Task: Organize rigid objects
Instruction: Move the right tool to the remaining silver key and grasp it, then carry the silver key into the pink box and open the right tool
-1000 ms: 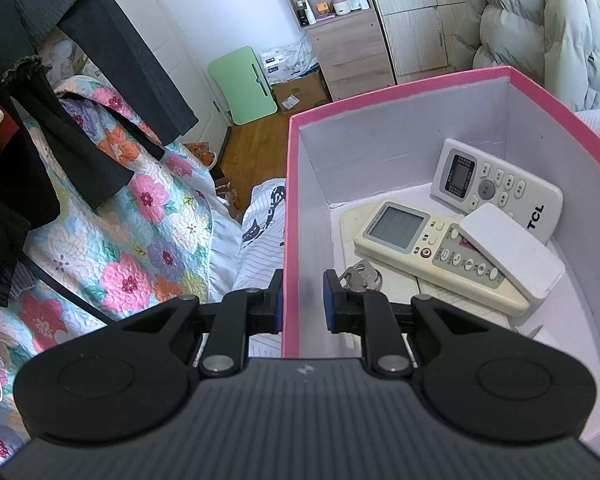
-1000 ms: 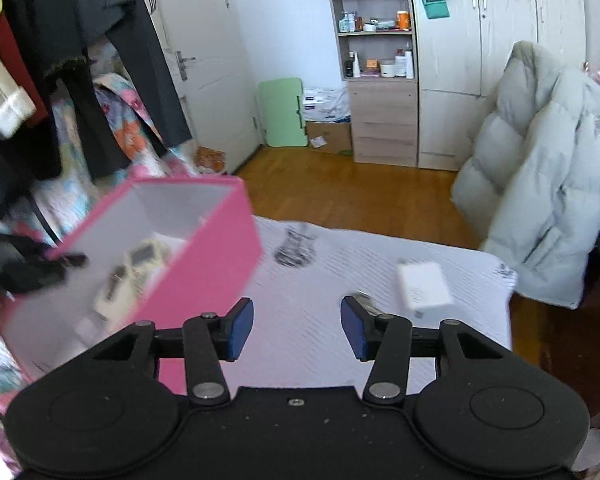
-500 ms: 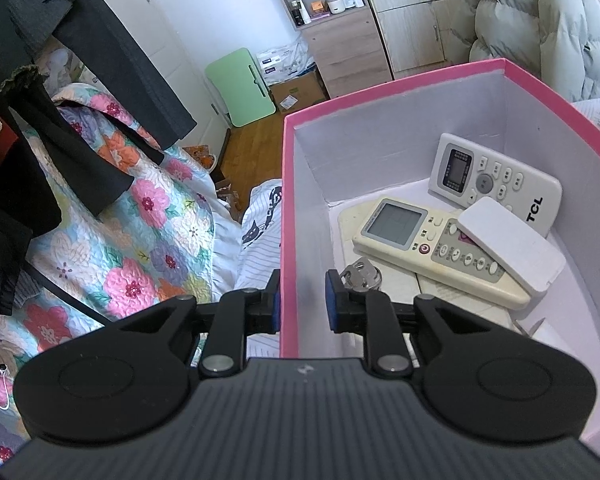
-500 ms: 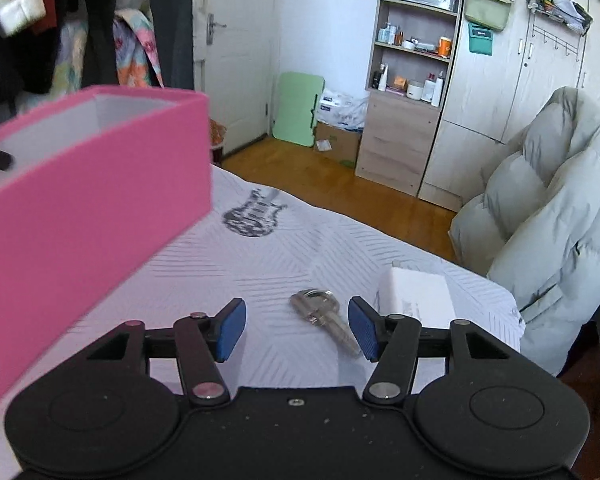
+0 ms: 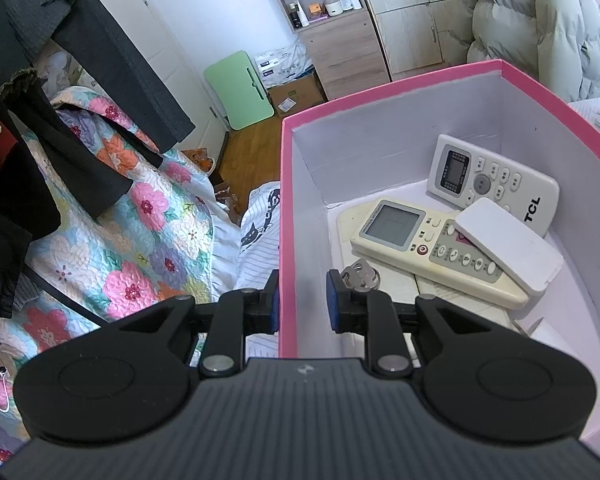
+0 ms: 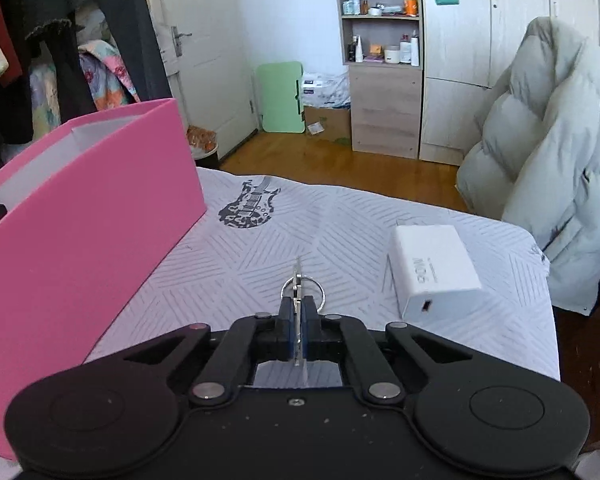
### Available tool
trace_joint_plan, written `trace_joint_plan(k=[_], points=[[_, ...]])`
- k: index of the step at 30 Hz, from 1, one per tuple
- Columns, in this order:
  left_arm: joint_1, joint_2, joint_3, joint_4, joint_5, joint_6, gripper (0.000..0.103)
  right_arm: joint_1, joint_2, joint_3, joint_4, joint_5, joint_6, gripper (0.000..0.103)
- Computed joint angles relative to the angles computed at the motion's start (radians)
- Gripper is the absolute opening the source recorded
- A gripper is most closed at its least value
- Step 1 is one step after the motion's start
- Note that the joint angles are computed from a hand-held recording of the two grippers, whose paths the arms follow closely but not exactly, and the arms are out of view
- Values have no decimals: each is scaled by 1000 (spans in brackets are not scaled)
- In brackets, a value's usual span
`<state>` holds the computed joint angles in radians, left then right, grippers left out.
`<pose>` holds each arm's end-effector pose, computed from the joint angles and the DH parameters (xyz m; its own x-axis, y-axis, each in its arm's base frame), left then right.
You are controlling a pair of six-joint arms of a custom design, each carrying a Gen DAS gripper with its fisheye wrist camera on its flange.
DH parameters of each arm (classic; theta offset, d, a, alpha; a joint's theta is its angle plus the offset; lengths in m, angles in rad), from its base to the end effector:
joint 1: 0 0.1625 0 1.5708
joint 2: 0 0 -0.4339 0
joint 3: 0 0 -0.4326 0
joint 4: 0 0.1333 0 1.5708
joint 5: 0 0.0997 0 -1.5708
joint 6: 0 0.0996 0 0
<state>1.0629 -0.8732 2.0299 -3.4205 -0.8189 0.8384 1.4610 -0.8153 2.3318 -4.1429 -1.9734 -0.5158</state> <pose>-0.1042 -0.6012 0.1067 -0.2904 0.4824 -0.8264 0.8825 0.4689 -0.0364 0.0444 -0.4575 0.0880 -0.7897 0.1410 0.5971 -0.3857 0.6429 -0.6618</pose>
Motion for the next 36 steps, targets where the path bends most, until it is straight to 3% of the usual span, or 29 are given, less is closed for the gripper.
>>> trace_joint_plan(k=[7, 11, 15, 18, 22, 23, 27, 31, 36], points=[[1, -5, 0, 6, -5, -4, 20, 26, 4, 43, -87, 45, 46, 5], [2, -8, 1, 10, -7, -9, 21, 80, -11, 60, -102, 53, 68, 5], [5, -11, 4, 0, -23, -10, 21, 130, -71, 89, -42, 125, 159, 5], [8, -16, 3, 10, -31, -23, 21, 172, -106, 96, 6, 182, 172, 5], [7, -13, 2, -1, -23, -14, 21, 219, -138, 66, 139, 245, 224, 5], [6, -7, 1, -21, -11, -8, 16, 225, -144, 52, 184, 257, 236, 5], [-1, 12, -2, -64, 17, 16, 12, 222, -164, -17, 409, 302, 325, 5], [3, 5, -3, -51, 6, 1, 12, 249, -126, -116, 567, 244, 373, 5], [0, 13, -7, -58, 14, 7, 12, 267, -49, -256, 728, 132, 375, 5]])
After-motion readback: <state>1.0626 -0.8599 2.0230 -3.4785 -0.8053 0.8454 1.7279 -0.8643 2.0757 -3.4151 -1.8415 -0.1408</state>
